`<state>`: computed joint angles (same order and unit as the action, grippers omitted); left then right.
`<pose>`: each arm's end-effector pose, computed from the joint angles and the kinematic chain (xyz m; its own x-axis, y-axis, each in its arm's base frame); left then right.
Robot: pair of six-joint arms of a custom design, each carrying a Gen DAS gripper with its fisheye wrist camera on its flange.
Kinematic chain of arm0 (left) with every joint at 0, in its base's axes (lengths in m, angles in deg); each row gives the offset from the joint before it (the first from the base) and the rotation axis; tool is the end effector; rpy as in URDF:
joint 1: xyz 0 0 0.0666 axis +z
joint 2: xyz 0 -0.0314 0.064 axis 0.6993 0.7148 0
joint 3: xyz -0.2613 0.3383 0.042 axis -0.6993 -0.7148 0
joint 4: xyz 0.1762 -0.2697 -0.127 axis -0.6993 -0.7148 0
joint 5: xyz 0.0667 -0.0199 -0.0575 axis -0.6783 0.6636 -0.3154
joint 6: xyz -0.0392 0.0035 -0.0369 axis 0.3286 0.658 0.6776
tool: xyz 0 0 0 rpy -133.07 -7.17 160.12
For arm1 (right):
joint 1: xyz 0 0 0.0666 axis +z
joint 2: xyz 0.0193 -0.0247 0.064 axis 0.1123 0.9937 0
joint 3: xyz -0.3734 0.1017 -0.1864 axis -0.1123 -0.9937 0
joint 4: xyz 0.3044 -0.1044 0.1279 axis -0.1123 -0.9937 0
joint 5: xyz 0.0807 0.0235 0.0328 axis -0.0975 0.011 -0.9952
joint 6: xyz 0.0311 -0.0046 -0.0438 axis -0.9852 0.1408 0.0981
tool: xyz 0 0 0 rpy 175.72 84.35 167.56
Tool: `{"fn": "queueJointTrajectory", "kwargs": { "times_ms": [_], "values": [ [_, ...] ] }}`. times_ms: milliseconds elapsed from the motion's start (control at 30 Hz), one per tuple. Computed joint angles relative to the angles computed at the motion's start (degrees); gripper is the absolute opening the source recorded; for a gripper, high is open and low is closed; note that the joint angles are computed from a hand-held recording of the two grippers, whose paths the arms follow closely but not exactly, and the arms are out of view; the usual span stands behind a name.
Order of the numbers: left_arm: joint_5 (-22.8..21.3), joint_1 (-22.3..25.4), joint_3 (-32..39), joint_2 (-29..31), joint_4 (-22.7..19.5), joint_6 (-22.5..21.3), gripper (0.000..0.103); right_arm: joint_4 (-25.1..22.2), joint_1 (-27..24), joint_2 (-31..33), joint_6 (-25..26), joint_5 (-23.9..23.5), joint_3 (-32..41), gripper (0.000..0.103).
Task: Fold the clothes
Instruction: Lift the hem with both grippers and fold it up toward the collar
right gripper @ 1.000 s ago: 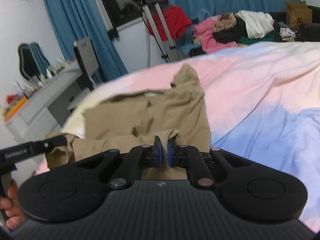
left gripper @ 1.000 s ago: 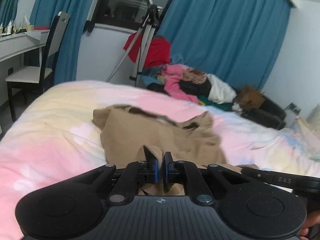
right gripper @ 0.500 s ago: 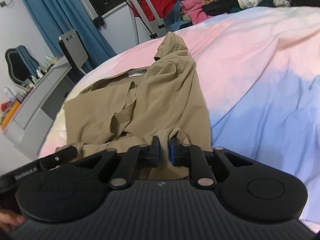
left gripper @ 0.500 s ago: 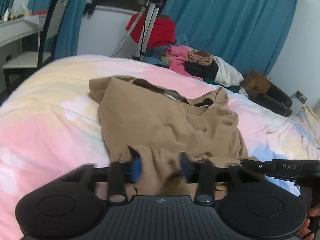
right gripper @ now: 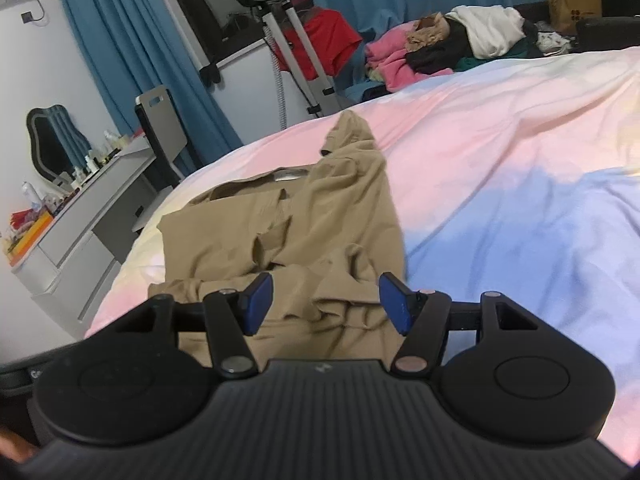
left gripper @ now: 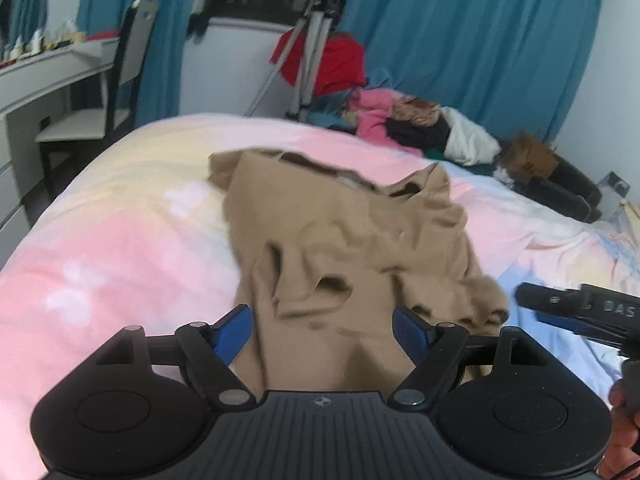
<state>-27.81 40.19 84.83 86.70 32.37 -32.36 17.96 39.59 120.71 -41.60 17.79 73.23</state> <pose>0.4291 -0.0421 0.3472 -0.6689 0.0018 -0.7433 0.2524 0.9411 -0.2249 0.3847 0.2365 0.3474 -0.5502 0.3970 -0.7346 0.1110 0.9067 0.4069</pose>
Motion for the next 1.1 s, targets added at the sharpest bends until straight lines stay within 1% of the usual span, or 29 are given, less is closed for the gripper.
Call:
{"fn": "queueJointTrajectory", "kwargs": {
  "times_ms": [67,100,200,233,300,367,400,433,467,500,533,600,633,733,833,900,967,1033,1100],
  "values": [
    [1.7,0.8,-0.3,-0.5,-2.0,-0.7,0.078,-1.3,-0.1,-0.7,-2.0,-0.2,-0.9,0.06],
    [2.6,1.2,-0.4,-0.7,-2.9,-1.0,0.078,-1.5,-0.4,-0.9,-2.9,-1.0,-1.4,0.058],
    [4.6,1.4,-0.5,-0.9,-4.4,-1.1,0.074,-2.0,-1.1,-1.1,-4.6,-3.7,-2.4,0.057],
    [4.4,1.3,-0.5,-0.8,-4.8,-1.1,0.073,-2.0,-1.2,-0.8,-4.2,-4.3,-2.3,0.057],
    [3.4,1.0,-0.6,-0.5,-5.2,-1.2,0.066,-2.3,-1.1,0.0,-3.3,-5.0,-2.0,0.057],
    [3.0,0.9,-0.8,0.0,-5.3,-0.8,0.049,-3.0,-1.0,1.3,-2.4,-5.5,-1.2,0.057],
    [3.2,1.1,-0.9,0.3,-5.3,-0.4,0.044,-3.4,-1.1,2.1,-2.1,-6.3,-0.9,0.057],
    [3.4,1.3,-1.0,0.4,-5.0,-0.1,0.034,-3.9,-1.2,2.9,-1.9,-7.1,-0.5,0.052],
    [3.5,1.4,-1.2,0.4,-4.5,0.0,0.021,-4.3,-1.3,3.6,-1.7,-7.6,-0.2,0.046],
    [3.6,1.6,-1.5,0.4,-4.0,0.2,0.014,-4.7,-1.2,4.2,-1.4,-7.9,0.1,0.041],
    [3.9,1.8,-1.6,0.3,-3.6,0.4,0.006,-5.0,-1.1,4.6,-0.8,-7.7,0.4,0.027],
    [4.8,2.2,-1.7,0.0,-2.9,1.0,0.004,-6.3,-0.4,4.6,0.9,-5.5,0.9,0.013],
    [5.2,2.4,-2.0,-0.5,-2.5,0.9,0.003,-6.4,-0.1,4.3,1.1,-4.7,0.8,0.011],
    [5.4,2.6,-2.5,-1.9,-2.0,0.1,0.003,-6.4,0.6,2.7,0.6,-2.1,0.1,0.009],
    [3.4,1.9,-2.5,-2.1,-2.5,-1.2,0.003,-6.8,1.2,2.1,1.2,0.0,-0.1,0.009],
    [1.9,1.3,-2.4,-1.5,-2.9,-1.9,0.003,-7.5,1.0,2.7,1.1,-0.1,0.2,0.009],
    [1.1,1.1,-2.3,-1.0,-3.2,-1.7,0.004,-7.7,0.7,3.1,0.7,-0.5,0.3,0.009],
    [1.2,1.2,-2.1,-1.1,-3.6,-1.0,0.005,-7.4,0.5,3.0,-0.2,-1.0,0.1,0.009],
    [1.6,1.5,-2.1,-1.8,-4.3,0.0,0.009,-7.1,0.3,2.4,-1.8,-1.2,-0.3,0.011]
  ]
}}
